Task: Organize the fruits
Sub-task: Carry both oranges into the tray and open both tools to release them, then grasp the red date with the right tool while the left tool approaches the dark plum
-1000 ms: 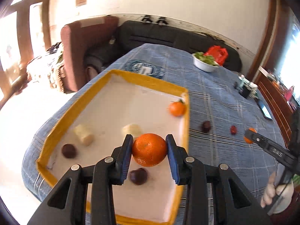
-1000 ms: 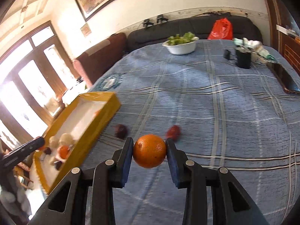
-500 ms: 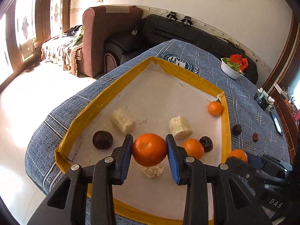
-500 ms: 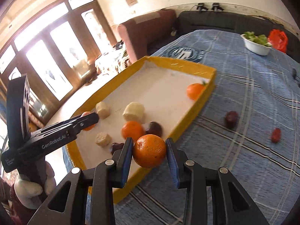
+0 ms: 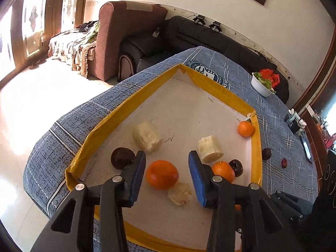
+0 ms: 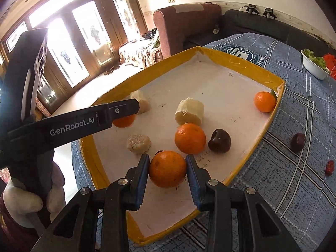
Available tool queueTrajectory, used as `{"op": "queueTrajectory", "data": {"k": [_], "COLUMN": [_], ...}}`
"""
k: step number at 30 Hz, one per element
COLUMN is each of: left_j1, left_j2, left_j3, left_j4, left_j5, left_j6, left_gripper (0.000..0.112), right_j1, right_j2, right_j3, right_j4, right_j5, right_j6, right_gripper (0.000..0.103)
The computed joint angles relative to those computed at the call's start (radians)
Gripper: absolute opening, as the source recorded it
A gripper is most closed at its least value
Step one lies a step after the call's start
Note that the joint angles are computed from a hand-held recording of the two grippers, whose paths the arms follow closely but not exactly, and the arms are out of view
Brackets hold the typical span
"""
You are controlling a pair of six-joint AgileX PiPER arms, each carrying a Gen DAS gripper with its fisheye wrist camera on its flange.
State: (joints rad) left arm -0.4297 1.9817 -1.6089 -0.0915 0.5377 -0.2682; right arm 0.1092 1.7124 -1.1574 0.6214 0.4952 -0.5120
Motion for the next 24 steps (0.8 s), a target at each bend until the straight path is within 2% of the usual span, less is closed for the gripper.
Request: {"op": "queueTrajectory", "data": {"k": [2, 8, 13, 18, 24], "left_j1": [-0.002, -0.016, -0.077, -0.163, -0.229], "left_j2": [-0.010, -0.042, -0.055, -0.063, -0.079], "left_j3": [0.005, 0.022, 0.004, -0.021, -0.027], "left_j4": [0.006, 0.030, 0.148, 0.220, 0.212], "left_j5": [-0.005, -0.009, 0.026, 0.056, 0.054], "left_j6": [-0.009, -0.036, -0.136, -0.160, -0.122], "left_gripper": [0.055, 0.068, 0.079, 0.080, 0.080], "right_j1": [-0.002, -0.018, -0.082, -0.190, -0.411], "right_j2": [0.003, -0.042, -0.107, -0.191, -0.276], "right_j3": [-0.007, 0.028, 0.092, 0.184, 0.278], "right_j4": [0.021, 0.054, 0.100, 0.157, 0.209], "right_j5": [0.008, 0.001, -0.009, -0.010, 0.031], "right_j6": [-0.018, -0.038, -0.071, -0.131, -0.204], "right_gripper": [0.041, 0.048, 0.051, 0.053, 0.055]}}
